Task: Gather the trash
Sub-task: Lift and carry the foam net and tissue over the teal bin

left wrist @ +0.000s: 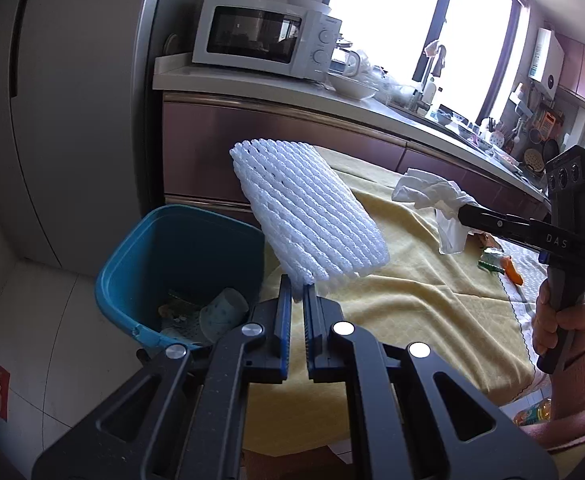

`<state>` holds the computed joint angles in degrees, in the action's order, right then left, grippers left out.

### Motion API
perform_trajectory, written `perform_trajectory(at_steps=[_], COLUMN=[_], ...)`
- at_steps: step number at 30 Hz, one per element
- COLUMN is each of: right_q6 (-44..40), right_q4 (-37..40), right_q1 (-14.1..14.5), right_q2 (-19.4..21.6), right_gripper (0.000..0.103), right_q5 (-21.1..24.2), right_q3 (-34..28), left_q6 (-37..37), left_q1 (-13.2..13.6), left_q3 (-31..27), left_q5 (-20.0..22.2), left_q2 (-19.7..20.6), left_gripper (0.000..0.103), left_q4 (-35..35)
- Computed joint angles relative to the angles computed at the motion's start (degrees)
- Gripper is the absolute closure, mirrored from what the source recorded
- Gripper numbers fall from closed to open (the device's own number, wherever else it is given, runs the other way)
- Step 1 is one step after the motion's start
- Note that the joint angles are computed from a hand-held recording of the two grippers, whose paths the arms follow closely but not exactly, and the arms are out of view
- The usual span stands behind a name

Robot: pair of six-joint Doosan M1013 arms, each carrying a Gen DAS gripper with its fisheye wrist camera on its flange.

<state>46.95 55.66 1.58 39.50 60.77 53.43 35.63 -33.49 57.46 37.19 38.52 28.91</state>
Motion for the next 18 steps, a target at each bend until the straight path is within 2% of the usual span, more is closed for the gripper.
perform_trajectory(at_steps=[9, 18], right_q6=[0.14, 1.83], right_q4=[-1.67, -4.10], right_q1=[2.97, 5.30], right_q2=[2.81, 5.98], right_gripper=[0.090, 0.090], right_q5=[4.05, 7.61], right_q3=[-5.59, -11.52], left_q6=[-6.36, -7.70], left_q1=[1.11, 1.85], left_q3=[4.01, 5.03], left_q5=[1.63, 3.46], left_q2=[-2.08, -2.07], left_gripper=[0.097, 0.097], left_q4=[3.57, 2.21])
